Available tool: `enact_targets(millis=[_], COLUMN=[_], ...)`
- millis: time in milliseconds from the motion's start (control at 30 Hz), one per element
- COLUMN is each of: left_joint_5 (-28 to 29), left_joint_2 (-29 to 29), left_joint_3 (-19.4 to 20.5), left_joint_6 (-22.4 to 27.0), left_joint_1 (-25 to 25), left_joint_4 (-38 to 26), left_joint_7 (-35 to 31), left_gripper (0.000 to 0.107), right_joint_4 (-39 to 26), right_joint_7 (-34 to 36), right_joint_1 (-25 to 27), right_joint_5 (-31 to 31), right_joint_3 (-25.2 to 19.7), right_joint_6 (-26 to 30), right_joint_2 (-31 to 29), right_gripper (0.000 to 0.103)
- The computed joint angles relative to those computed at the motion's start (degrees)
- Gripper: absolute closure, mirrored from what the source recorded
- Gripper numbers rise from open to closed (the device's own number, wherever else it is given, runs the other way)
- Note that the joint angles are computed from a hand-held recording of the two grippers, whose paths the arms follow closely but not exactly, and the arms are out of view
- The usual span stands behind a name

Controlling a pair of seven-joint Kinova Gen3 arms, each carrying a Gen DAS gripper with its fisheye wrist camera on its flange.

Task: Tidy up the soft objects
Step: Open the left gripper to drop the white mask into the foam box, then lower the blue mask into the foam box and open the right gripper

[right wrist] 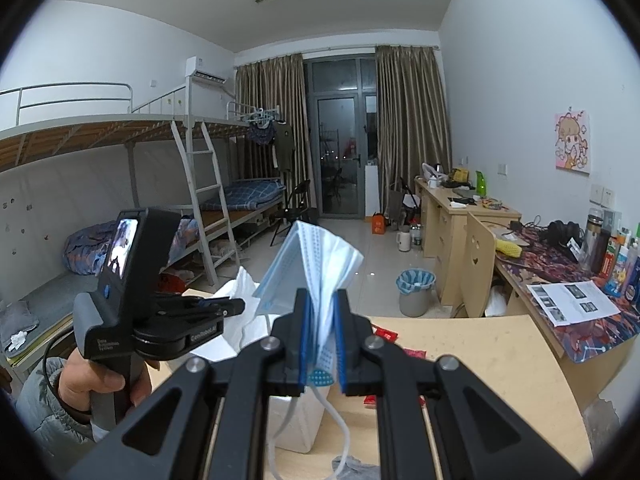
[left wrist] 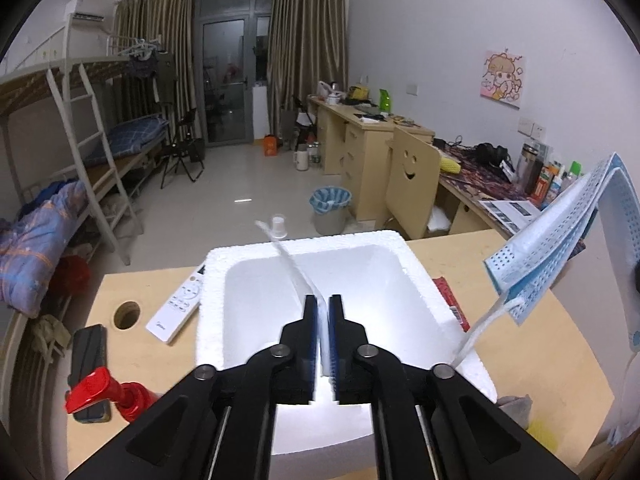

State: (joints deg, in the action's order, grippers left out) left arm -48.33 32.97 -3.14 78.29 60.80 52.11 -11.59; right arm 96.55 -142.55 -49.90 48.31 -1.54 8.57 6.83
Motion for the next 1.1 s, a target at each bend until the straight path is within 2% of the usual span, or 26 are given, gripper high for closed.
enact_targets(millis=[67,100,133,167,267,433,600,800,1100], left_joint_5=[-0.30,-0.95,-1.84,-3.15,-7.50,-8.33,-9.43,-13.01,-17.42], left_joint_2=[0.38,0.62,0.47,0.44,0.58,1.83,1.44,-1.80,-2.38], left_joint_3=[-0.29,-0.72,-1.13,-1.65,-2.72,-1.92,-2.22,-0.46,2.58], left_joint_6=[1.10,1.85,1.84,2.04,2.82,6.25,8.69,8.68,14.52], left_joint_1=[0.31,0.88,1.54,2.42,4.85,5.00,6.82,9.77,13.26], left_joint_4=[-0.68,-0.94,-0.33,0.24,1.73,-0.73,-0.01,6.55,10.94], left_joint_7=[-0.18,0.27,1.16,2.37,4.83,3.14,5.75,12.98,20.58], left_gripper=[0.061,0.031,0.011,0.007,0.005,0.005,0.005,0.005,0.005], right_joint_4=[0.01,-0.02,0.00,0.02,0.03,-0.13,-0.49,-0.59,-2.09], right_joint_7=[0.15,0.24,0.50,0.67,0.06,0.89,3.30,7.46,15.50], right_joint_1=[0.07,0.13,0.30,0.41,0.15,0.96,1.61,1.05,0.75], right_joint_5=[-0.14,-0.22,-0.48,-0.60,-0.08,-0.95,-3.06,-6.95,-14.19], right_joint_3=[0.02,-0.05,-0.22,-0.27,-0.02,-1.04,-1.81,-1.29,-1.43], right_joint_6=[-0.04,-0.03,-0.06,-0.13,-0.04,0.14,0.01,-1.04,-1.54], right_joint_2=[0.00,0.00,-0.06,-0.12,-0.10,-0.08,0.21,0.28,1.53], right_gripper=[0.089,0.089,0.089,0.089,0.089,0.089,0.089,0.089,0.089])
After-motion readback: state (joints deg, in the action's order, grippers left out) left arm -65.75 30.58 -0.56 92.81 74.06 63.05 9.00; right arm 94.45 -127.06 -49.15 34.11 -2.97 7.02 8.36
